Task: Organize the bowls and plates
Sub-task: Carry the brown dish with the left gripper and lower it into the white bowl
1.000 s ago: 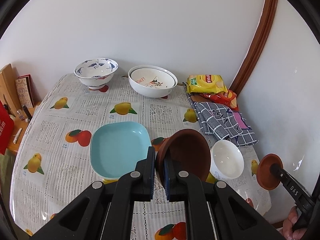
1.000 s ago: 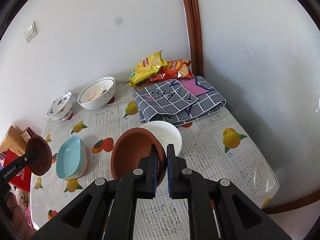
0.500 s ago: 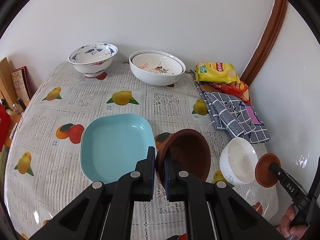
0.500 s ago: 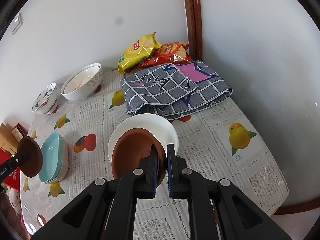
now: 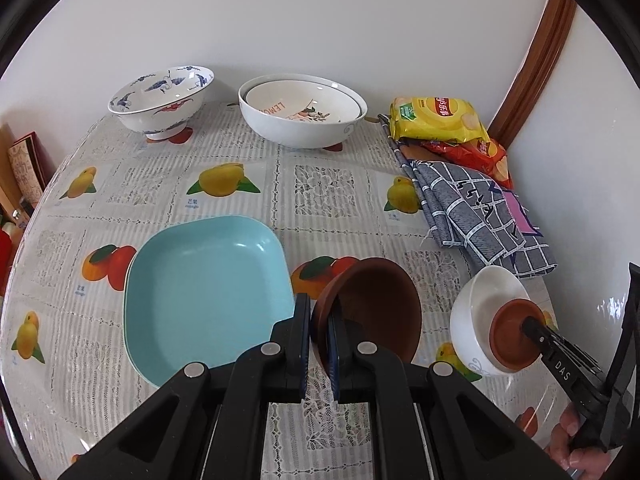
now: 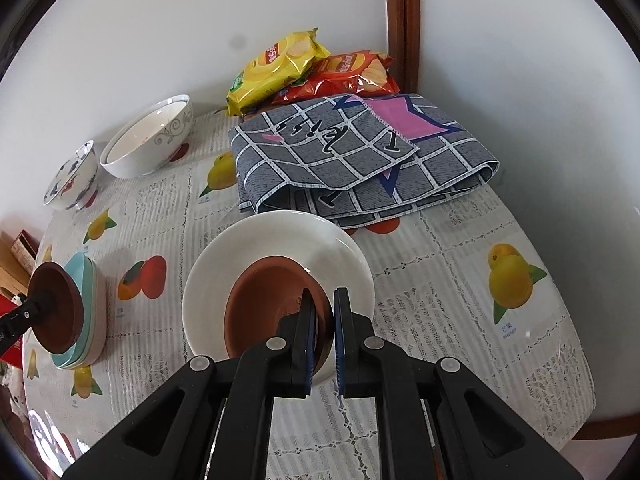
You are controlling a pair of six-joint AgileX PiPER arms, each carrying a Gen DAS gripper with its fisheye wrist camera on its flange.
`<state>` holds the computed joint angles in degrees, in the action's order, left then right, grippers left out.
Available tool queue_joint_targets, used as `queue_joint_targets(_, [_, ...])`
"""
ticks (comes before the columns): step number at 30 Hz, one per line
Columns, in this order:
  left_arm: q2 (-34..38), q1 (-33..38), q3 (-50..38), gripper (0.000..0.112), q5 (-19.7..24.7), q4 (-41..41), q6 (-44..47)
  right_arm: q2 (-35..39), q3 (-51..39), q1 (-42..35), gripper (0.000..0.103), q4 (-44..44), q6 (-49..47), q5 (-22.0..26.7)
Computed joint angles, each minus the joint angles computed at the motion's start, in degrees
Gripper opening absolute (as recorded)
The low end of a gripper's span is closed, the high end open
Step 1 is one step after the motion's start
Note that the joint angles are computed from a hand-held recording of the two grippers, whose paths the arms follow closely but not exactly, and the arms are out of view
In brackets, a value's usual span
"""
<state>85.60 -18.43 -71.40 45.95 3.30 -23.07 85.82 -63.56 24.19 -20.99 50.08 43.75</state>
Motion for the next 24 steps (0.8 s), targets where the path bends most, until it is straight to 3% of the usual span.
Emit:
queue_joint_targets(19, [4.6,-1.3,-2.1,0.008,-1.4,-1.4,2.0,8.0,-3.6,-0.4,0.008,0.7,-3.5,-1.3])
queue_joint_targets(24, [5.0,-1.1,-2.2,0.008,-1.6,-2.1,2.8,10.3,-5.6,0.8,0.008,-2.3,-2.9,1.8])
